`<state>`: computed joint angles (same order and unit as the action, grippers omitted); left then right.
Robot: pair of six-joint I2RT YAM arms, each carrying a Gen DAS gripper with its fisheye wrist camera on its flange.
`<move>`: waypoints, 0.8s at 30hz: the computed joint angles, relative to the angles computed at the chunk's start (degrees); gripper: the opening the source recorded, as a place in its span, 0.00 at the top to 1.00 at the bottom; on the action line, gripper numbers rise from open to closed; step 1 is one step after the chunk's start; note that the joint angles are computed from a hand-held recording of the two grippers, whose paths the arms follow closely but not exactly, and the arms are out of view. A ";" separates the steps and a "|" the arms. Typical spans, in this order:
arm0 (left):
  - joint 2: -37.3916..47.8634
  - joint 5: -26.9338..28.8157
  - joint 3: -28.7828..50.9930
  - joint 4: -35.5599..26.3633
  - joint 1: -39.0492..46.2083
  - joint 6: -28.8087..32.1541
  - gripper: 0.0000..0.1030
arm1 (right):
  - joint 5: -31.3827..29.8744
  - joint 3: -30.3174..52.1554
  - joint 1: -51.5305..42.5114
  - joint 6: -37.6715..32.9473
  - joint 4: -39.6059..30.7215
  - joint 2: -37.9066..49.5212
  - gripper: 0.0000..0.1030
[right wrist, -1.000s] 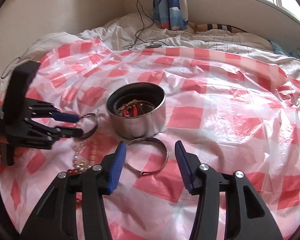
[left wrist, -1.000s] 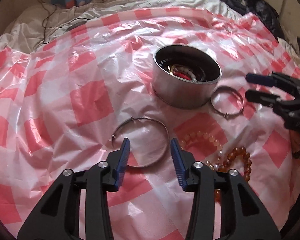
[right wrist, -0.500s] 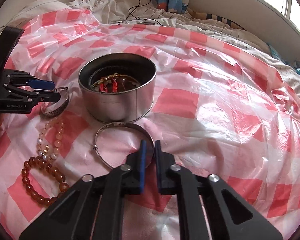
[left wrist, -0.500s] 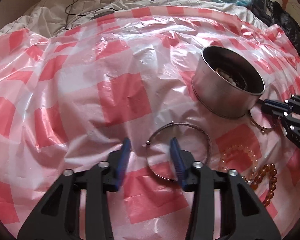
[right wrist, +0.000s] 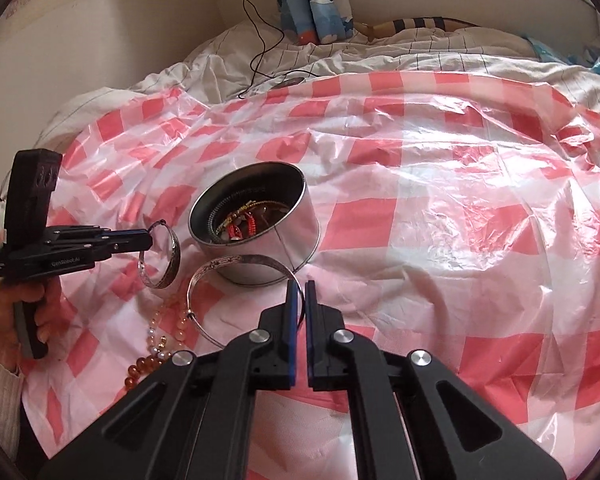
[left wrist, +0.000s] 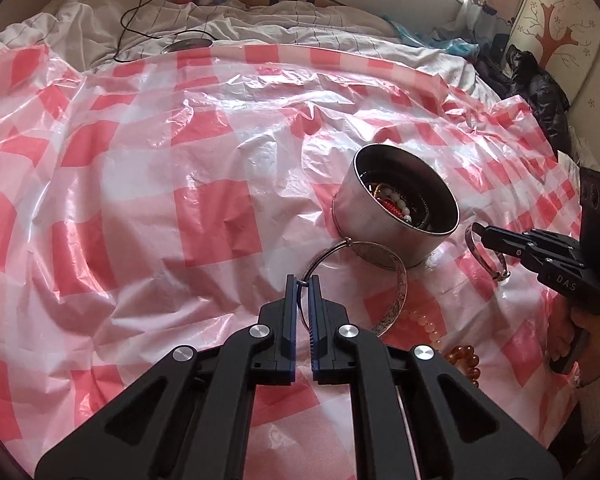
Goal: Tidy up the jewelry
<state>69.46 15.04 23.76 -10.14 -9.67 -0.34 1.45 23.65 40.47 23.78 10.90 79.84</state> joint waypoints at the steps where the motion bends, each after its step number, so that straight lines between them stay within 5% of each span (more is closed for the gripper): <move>1: -0.57 -0.39 -0.05 -0.19 -0.01 -0.14 0.96 | 0.04 -0.03 0.01 0.07 -0.05 -0.20 0.96; 24: -4.89 -17.29 -0.44 -1.90 -8.58 0.50 0.95 | 0.16 -0.71 1.61 0.34 1.87 -0.19 0.96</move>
<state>64.58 -2.25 23.32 -12.05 -18.25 0.16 1.61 22.94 42.08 24.12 12.77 79.65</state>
